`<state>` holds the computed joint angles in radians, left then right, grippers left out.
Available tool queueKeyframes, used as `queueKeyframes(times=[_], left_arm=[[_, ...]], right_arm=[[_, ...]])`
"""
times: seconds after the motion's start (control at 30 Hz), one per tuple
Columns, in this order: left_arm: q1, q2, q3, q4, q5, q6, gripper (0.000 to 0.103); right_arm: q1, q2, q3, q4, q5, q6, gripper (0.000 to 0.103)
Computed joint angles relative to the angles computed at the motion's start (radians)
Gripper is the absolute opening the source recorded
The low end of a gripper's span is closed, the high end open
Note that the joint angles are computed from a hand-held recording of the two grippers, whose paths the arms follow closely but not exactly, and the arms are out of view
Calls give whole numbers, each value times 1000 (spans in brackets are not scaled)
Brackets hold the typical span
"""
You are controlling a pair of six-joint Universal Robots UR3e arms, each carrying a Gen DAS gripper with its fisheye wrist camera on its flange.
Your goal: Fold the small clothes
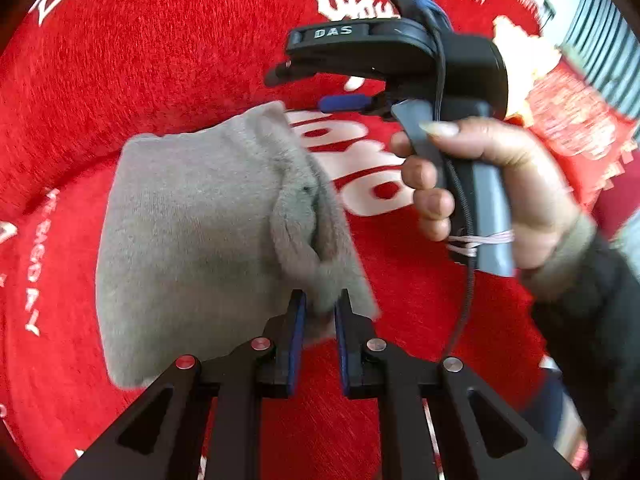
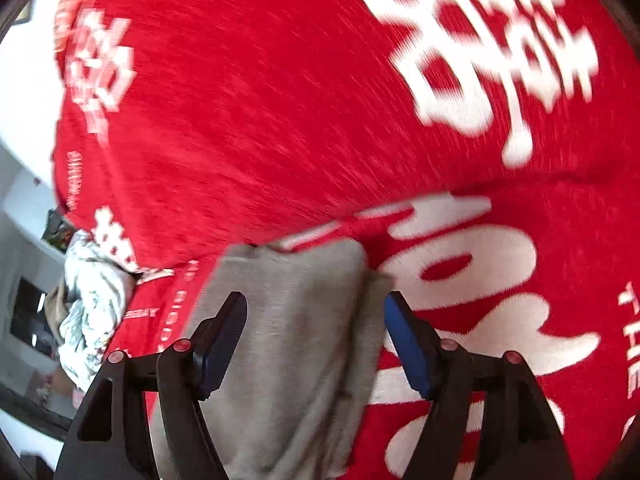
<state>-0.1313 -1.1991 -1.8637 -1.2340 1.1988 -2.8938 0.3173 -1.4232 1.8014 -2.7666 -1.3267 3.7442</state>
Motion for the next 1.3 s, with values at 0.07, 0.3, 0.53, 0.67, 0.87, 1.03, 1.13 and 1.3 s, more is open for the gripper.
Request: queueKeyframes(times=[0.07,0.3,0.53,0.67,0.87,1.03,1.13,1.3], left_arm=[[115,55,27,-116,-118,83,14],[302,1,69,-156,-208,91,14],[300,-155,-18,23,-154,70,14],[359,-78,-59,-17,-194,107,14],[443,42,-108,-77,-237,160,14],[519,122,-170,-143,-247,253,14],[525,137,-201,-132,-240,284,14],[521,154,-213,-145,-228,327,14]], right_arm=[[20,-7,-27,-8,30,-24,75],[67,137,-143,0,204,-13,75],[49,103,11,-55,97,85,74],[98,0,39,25,-2,63,75],[241,-104,128,-169,-35,101,75],[360,-57,110,-183,-64,100,75],[394,-34,121,-77,-184,144,74],[354,-110,299,-222,-160,197,72]])
